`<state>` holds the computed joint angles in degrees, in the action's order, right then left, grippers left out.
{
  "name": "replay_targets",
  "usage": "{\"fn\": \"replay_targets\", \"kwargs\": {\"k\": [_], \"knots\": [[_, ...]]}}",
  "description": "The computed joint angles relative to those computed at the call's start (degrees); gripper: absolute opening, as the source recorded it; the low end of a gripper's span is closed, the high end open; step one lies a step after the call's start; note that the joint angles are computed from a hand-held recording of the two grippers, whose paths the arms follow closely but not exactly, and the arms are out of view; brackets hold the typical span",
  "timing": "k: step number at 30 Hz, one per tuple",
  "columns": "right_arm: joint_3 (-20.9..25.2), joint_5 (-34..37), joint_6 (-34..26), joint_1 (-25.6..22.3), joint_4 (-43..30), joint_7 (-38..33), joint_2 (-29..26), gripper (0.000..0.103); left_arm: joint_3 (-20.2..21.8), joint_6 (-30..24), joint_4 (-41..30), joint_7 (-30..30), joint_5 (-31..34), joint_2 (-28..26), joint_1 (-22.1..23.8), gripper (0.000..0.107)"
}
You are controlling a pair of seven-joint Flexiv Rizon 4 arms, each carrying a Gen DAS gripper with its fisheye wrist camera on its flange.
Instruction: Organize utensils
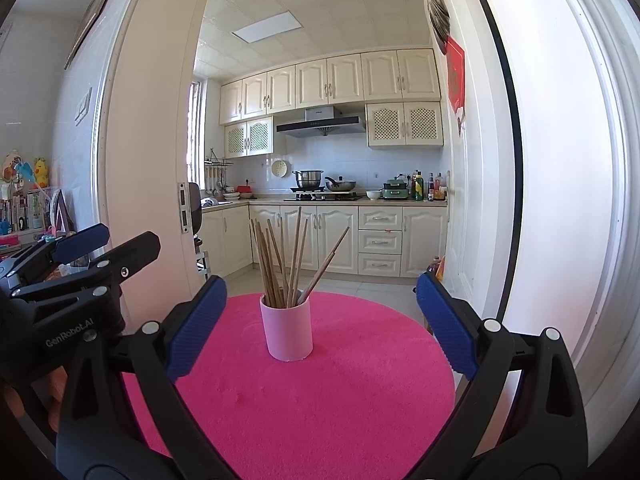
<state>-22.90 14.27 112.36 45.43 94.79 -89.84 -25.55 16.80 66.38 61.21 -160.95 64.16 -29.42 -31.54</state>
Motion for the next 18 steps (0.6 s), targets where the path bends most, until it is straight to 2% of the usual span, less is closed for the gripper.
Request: {"fn": "replay_targets", "kwargs": {"k": [18], "knots": [[-0.75,-0.84,-0.47,0.06,-0.57,1.56,-0.97,0.094,0.18,0.31,-0.33,-0.07,-0.59,-0.73,0.28,0.071]]}}
